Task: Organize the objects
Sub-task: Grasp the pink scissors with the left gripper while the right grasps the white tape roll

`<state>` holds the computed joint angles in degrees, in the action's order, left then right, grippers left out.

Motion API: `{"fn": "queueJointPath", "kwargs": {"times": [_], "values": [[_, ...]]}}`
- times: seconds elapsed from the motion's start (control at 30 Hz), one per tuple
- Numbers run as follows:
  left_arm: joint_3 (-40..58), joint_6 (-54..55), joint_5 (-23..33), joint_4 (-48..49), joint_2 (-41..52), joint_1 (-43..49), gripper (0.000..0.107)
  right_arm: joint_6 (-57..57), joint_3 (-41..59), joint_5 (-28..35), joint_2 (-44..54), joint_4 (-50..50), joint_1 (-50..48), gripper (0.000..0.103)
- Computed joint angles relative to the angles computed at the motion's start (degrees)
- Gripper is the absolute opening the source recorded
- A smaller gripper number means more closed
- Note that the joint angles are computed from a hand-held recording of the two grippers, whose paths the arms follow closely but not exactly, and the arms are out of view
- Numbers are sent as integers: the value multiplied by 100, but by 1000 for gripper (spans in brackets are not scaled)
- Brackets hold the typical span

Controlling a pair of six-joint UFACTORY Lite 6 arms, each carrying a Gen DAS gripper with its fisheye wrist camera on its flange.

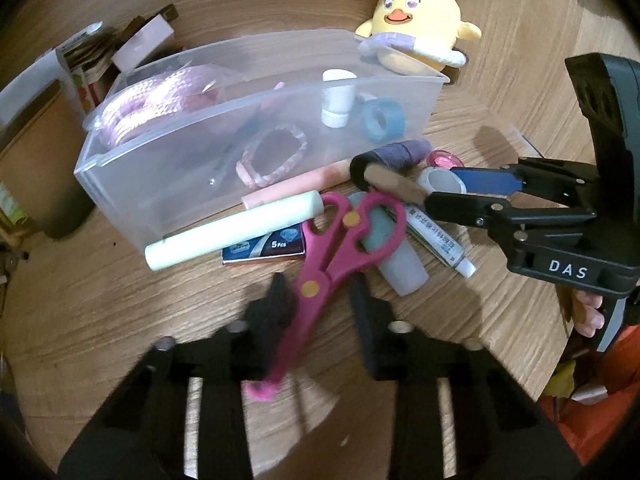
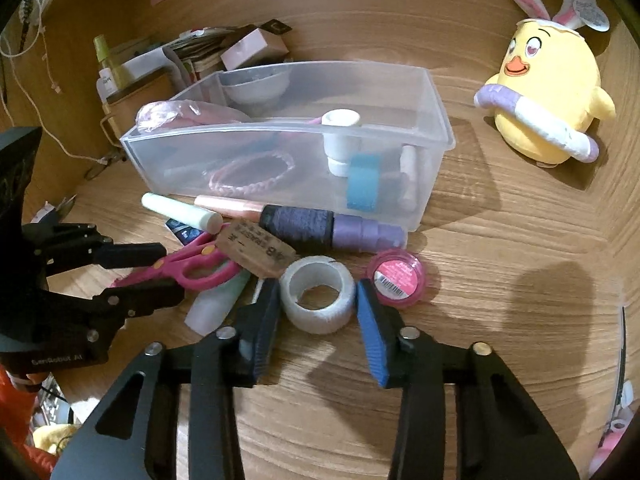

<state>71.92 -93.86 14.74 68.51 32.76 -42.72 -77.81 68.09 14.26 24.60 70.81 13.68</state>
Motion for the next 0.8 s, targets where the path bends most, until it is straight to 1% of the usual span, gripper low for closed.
{"fn": "queueJointPath", "kwargs": {"times": [0.03, 0.1, 0.17, 0.27, 0.47, 0.57, 0.7, 0.73, 0.8], "values": [[-24, -79, -58, 81, -11, -5, 19, -149, -27, 24, -23, 144, -16, 35], [-120, -386, -51, 346, -67, -73, 18, -504, -136, 9, -117, 475, -43, 35], [-205, -638, 204, 515, -113, -220, 18, -785, -233, -19, -206, 724, -50, 34], [-435, -1086, 351, 787, -274, -359, 17, -1074, -373, 20, -334, 987, -98, 34], [-1094, -1903, 806, 1229, -994, -641, 17, -1576, -636, 110, -644, 1483, -216, 34], [-1201, -1961, 1029, 1244, -1237, -734, 16, -1803, -740, 132, -813, 1726, -242, 34], [-1178, -2029, 1174, 1336, -1390, -729, 15, -2064, -824, 164, -996, 1993, -244, 34], [-1142, -2033, 1190, 1363, -1395, -712, 7, -2143, -833, 159, -1039, 2077, -229, 34], [-1132, -2094, 1187, 1446, -1465, -681, 7, -2244, -858, 169, -1097, 2178, -228, 34]]}}
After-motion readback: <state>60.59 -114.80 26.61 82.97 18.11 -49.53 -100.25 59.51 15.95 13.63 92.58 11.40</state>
